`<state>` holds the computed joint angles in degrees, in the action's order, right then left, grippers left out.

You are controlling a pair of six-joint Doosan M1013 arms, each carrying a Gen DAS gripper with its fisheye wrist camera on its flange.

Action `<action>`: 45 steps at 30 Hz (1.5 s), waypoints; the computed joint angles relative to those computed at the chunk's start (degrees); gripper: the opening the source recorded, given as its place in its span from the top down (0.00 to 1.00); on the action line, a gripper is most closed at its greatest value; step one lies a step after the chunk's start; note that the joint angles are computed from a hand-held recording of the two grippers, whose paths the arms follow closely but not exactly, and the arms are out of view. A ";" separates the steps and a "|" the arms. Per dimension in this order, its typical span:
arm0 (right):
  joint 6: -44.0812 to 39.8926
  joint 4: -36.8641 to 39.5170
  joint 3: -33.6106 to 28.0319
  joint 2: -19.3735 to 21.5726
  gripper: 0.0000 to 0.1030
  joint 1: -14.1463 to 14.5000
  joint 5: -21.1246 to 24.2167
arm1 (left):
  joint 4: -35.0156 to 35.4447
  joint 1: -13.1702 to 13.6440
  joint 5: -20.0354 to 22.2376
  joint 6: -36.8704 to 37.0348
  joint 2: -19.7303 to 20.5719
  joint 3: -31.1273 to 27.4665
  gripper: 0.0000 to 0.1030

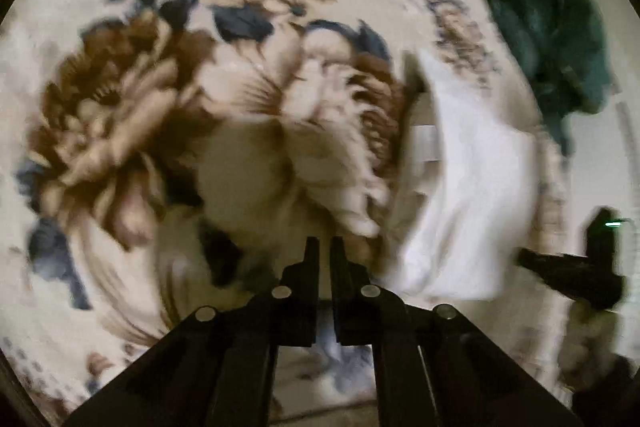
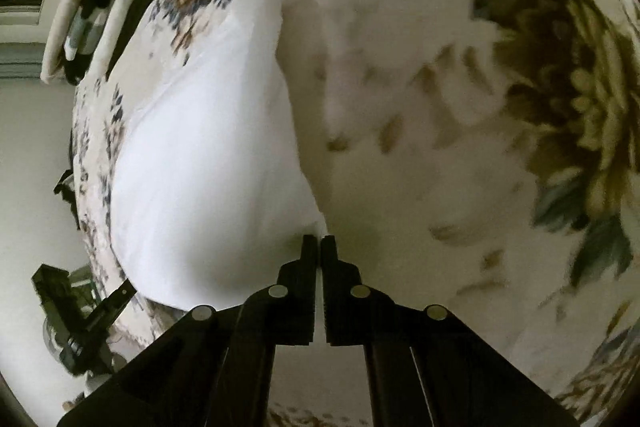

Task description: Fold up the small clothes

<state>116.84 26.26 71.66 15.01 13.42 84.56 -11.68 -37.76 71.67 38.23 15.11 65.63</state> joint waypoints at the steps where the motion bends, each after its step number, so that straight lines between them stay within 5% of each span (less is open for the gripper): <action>1: -0.65 1.28 -0.11 0.04 0.96 -0.21 0.32 | -2.14 0.37 -2.84 0.54 -0.96 1.57 0.90; 2: -1.43 2.35 -0.19 0.10 0.94 -0.45 0.77 | -3.96 0.60 -5.09 1.21 -1.69 2.83 0.83; 4: -2.45 4.38 -0.03 0.12 0.76 -0.73 0.95 | -7.91 0.81 -7.81 2.97 -2.17 4.43 0.42; 5: -2.61 4.98 0.17 0.04 0.58 -0.76 0.74 | -8.05 0.59 -7.72 3.08 -1.94 4.44 0.40; 6: -2.40 5.20 0.19 0.19 0.52 -0.49 0.57 | -8.51 0.44 -7.88 3.52 -1.69 4.47 0.40; 8: -2.02 5.50 0.31 0.72 0.52 -0.13 1.73 | -9.06 0.02 -8.47 4.22 -0.98 4.61 0.43; 9: -1.90 6.43 0.58 0.99 0.52 -0.03 2.02 | -8.45 -0.41 -9.98 4.05 -0.86 4.89 0.61; 10: -1.64 7.42 1.04 1.16 0.52 0.06 2.28 | -8.52 -0.58 -11.18 4.21 -0.65 4.79 0.98; 11: -1.37 7.58 1.45 1.11 0.57 0.14 2.33 | -7.84 -0.98 -10.77 4.24 -0.08 4.02 0.97; 12: -1.28 7.24 1.71 0.98 0.83 0.36 1.91 | -6.21 -1.41 -10.94 4.43 0.22 3.33 0.97; 13: -1.35 5.56 1.48 0.88 0.94 0.82 1.65 | -5.19 -1.70 -11.39 4.37 0.19 3.05 0.97; 21: -1.49 1.65 0.78 -0.10 0.96 1.01 1.59 | -1.64 -0.80 -7.25 1.90 -1.30 3.73 0.97; 24: -1.34 2.74 0.59 -0.14 0.96 0.42 1.88 | -1.14 -0.15 -7.78 -4.10 -3.42 6.40 0.96; 25: -0.39 4.43 0.98 -0.24 0.95 -0.24 2.01 | -2.73 0.38 -9.63 -6.18 -4.42 7.94 0.87; 26: 0.83 4.92 1.40 -0.54 0.89 -0.68 1.59 | -3.52 0.62 -11.05 -8.29 -5.11 8.94 0.77; 27: 2.38 5.05 2.09 -1.16 0.78 -1.10 0.73 | -4.15 0.60 -13.90 -11.70 -6.28 10.59 0.47; 28: 3.69 6.24 3.46 -2.18 0.70 -1.89 -0.93 | -5.15 0.26 -18.64 -14.87 -7.65 12.81 0.32; 29: 5.24 7.62 5.00 -3.25 0.53 -2.61 -2.54 | -6.46 -0.29 -23.43 -17.47 -8.65 14.84 0.32; 30: 6.07 8.59 5.94 -3.82 0.48 -2.92 -3.57 | -8.45 -0.71 -26.70 -18.66 -8.99 16.07 0.32; 35: 8.29 18.40 12.69 -5.29 0.48 -3.51 -6.96 | -20.05 -2.84 -38.28 -17.90 -6.40 18.54 0.33; 45: 8.54 34.82 23.73 -7.70 0.39 -1.32 -29.37 | -10.80 -3.19 -40.86 -27.45 -3.18 16.36 0.33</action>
<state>125.38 61.09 95.38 7.31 12.10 55.19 -22.48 -40.95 30.81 10.78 11.93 81.98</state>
